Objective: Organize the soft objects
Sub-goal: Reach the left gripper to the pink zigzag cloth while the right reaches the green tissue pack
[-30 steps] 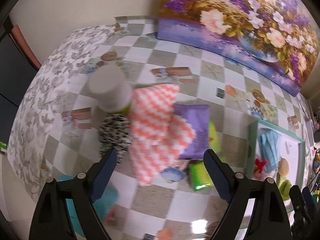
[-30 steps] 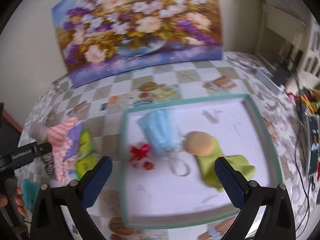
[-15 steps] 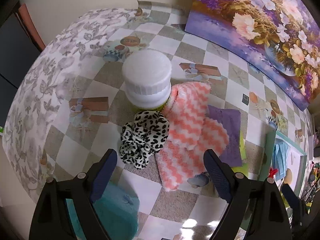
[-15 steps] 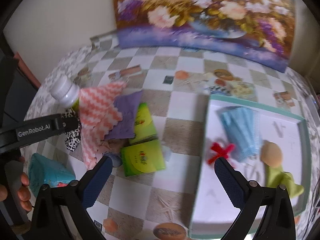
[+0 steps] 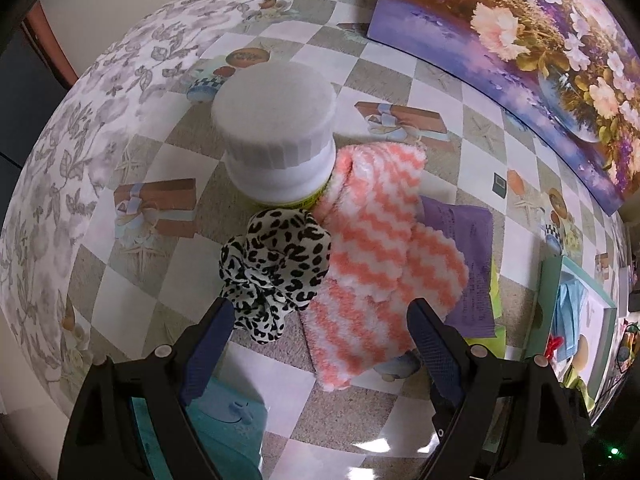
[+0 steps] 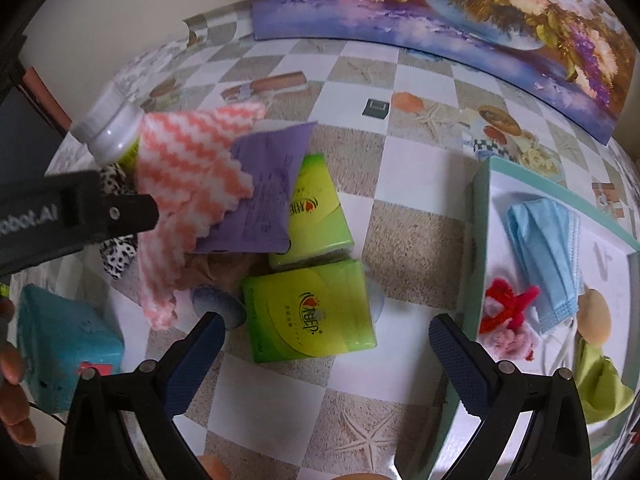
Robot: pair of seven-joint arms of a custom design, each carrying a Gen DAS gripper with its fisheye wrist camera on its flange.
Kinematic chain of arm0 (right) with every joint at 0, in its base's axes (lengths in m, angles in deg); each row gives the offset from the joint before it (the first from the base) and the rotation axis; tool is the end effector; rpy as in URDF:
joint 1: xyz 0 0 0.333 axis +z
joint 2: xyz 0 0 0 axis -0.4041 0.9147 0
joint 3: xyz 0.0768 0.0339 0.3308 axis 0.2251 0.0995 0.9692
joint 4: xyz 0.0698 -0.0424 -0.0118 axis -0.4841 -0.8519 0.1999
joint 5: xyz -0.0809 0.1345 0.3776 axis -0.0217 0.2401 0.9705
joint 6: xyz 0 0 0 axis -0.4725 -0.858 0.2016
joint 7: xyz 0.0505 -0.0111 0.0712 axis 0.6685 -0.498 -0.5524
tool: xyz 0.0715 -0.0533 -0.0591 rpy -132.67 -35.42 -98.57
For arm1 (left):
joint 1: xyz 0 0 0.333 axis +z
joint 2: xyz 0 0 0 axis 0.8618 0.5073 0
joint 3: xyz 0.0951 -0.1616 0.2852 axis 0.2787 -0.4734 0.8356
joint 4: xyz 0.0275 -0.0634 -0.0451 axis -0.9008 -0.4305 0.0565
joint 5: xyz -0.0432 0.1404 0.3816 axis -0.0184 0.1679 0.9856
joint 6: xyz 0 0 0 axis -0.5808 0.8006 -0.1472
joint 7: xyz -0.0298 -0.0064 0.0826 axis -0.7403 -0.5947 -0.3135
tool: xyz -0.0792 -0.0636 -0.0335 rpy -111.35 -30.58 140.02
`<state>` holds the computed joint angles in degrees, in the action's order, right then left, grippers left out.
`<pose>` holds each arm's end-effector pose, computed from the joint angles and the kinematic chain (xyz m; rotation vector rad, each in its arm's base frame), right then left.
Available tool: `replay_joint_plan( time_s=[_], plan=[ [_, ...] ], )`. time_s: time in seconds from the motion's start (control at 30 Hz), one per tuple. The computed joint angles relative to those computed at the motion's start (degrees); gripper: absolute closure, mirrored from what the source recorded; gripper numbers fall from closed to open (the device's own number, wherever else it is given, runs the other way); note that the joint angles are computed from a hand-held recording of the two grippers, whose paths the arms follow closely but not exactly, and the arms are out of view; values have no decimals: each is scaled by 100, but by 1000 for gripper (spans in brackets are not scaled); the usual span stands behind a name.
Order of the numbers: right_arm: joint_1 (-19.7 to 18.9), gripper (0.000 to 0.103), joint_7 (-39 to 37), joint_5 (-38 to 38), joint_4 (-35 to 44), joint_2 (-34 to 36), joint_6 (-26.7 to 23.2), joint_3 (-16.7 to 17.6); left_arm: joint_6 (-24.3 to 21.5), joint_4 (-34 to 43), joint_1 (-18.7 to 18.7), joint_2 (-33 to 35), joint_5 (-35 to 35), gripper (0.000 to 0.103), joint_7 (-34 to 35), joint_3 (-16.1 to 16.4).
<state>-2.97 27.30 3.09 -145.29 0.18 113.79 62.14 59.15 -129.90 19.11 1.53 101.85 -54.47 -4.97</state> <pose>0.5172 0.2778 0.2980 -2.4193 1.4698 -0.1656 0.4918 -0.5543 0.3266 -2.6429 1.3890 -0.2482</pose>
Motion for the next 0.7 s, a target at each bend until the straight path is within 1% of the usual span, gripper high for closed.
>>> replay_joint_plan(
  time_s=[0.4,0.43,0.5,0.57,0.6,0.67,0.7],
  plan=[
    [305,1,539,-828,2,135,97,-280,-44,41,-5,26,-30,14,18,1],
    [309,3,567,-871,1,140,108,-281,-40,36,0,26,-40,14,13,-1],
    [212,10,460,-773,-11,132,127,-182,2,-16,10,-1,-49,14,-8,-3],
    [114,21,327,-625,-43,99,161,-93,35,-50,13,-22,-46,14,-37,1],
    [40,23,212,-501,-85,64,178,-24,59,-80,14,-41,-41,14,-55,2],
    [-43,31,41,-314,-109,29,188,55,118,-134,16,-75,-21,14,-97,7],
    [-32,33,27,-275,-100,31,193,54,154,-176,19,-104,-9,14,-127,13]
  ],
)
